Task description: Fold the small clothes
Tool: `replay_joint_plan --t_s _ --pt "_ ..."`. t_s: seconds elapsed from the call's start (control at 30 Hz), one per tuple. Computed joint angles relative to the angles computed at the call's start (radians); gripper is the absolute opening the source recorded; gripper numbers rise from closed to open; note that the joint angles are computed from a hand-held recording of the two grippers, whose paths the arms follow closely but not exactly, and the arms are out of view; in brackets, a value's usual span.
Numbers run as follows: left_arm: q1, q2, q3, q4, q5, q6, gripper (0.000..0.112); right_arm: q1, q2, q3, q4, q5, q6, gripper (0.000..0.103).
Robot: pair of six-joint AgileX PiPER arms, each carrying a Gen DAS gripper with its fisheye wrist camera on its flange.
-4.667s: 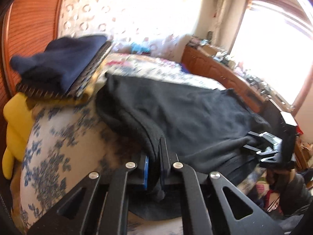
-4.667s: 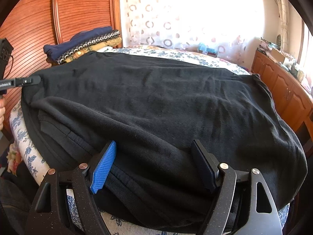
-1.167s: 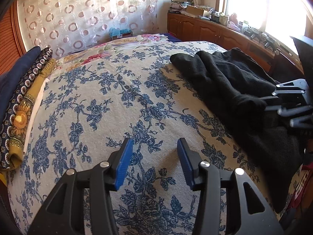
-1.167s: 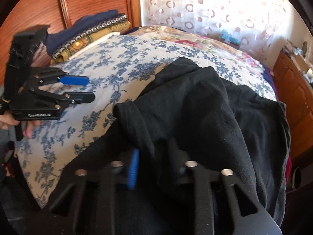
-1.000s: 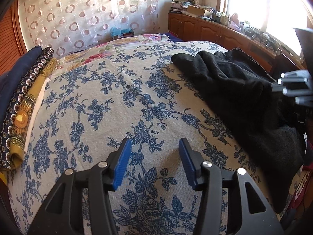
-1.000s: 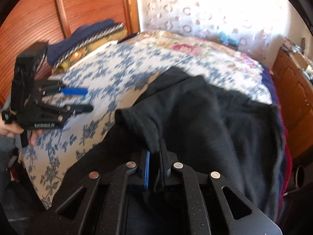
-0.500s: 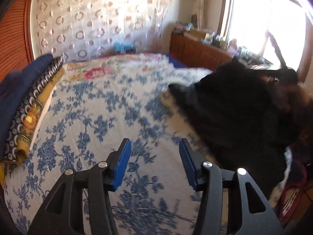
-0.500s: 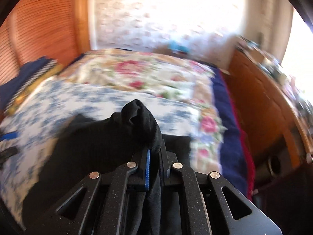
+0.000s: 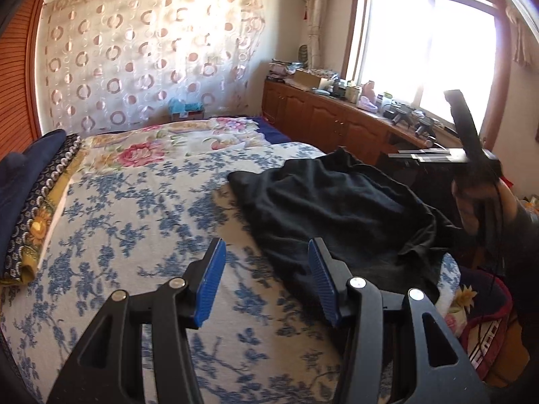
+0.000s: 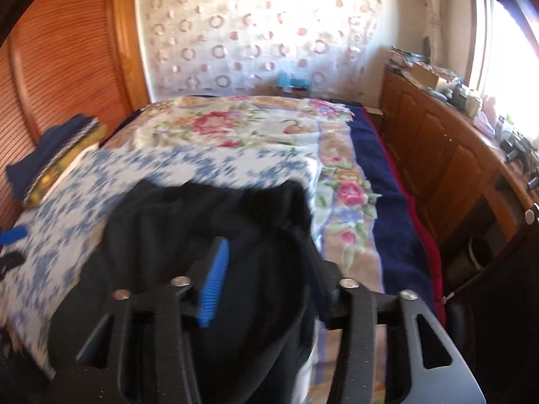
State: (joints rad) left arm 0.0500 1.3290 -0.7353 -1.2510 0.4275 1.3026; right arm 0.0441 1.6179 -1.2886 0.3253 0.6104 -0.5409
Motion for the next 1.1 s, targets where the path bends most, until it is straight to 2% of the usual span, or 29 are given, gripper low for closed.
replay_joint_plan --t_s 0.13,0.27,0.37,0.5,0.57,0.8,0.87,0.97,1.03,1.1 --pt "-0.080 -0.019 0.024 -0.027 -0.078 0.006 0.051 0.016 -0.163 0.198 0.085 -0.031 -0.088 0.058" --pt "-0.129 -0.034 0.050 -0.068 -0.118 0.024 0.051 0.056 -0.290 0.366 0.085 -0.093 -0.066 0.058" --pt "-0.146 -0.042 0.058 -0.051 -0.115 0.003 0.051 0.080 -0.347 0.449 0.098 -0.132 -0.063 0.058" --pt "-0.175 -0.060 0.073 -0.035 -0.139 -0.017 0.051 0.159 -0.398 0.530 0.055 -0.201 0.013 0.058" --pt "-0.187 -0.068 0.081 -0.008 -0.150 -0.043 0.051 0.179 -0.408 0.553 0.090 -0.207 -0.010 0.058" --pt "-0.204 -0.071 0.099 0.000 -0.175 -0.051 0.051 0.232 -0.362 0.558 0.018 -0.245 0.066 0.057" --pt "-0.207 -0.067 0.103 -0.007 -0.177 -0.045 0.051 0.243 -0.350 0.557 -0.034 -0.254 0.112 0.048" --pt "-0.209 -0.061 0.107 -0.029 -0.175 -0.024 0.051 0.263 -0.353 0.578 -0.166 -0.281 0.227 0.028" --pt "-0.218 -0.059 0.109 -0.035 -0.183 -0.020 0.051 0.248 -0.361 0.591 -0.122 -0.276 0.170 0.010" --pt "-0.222 -0.055 0.109 -0.032 -0.183 -0.024 0.051 0.220 -0.386 0.610 -0.045 -0.274 0.084 0.007"
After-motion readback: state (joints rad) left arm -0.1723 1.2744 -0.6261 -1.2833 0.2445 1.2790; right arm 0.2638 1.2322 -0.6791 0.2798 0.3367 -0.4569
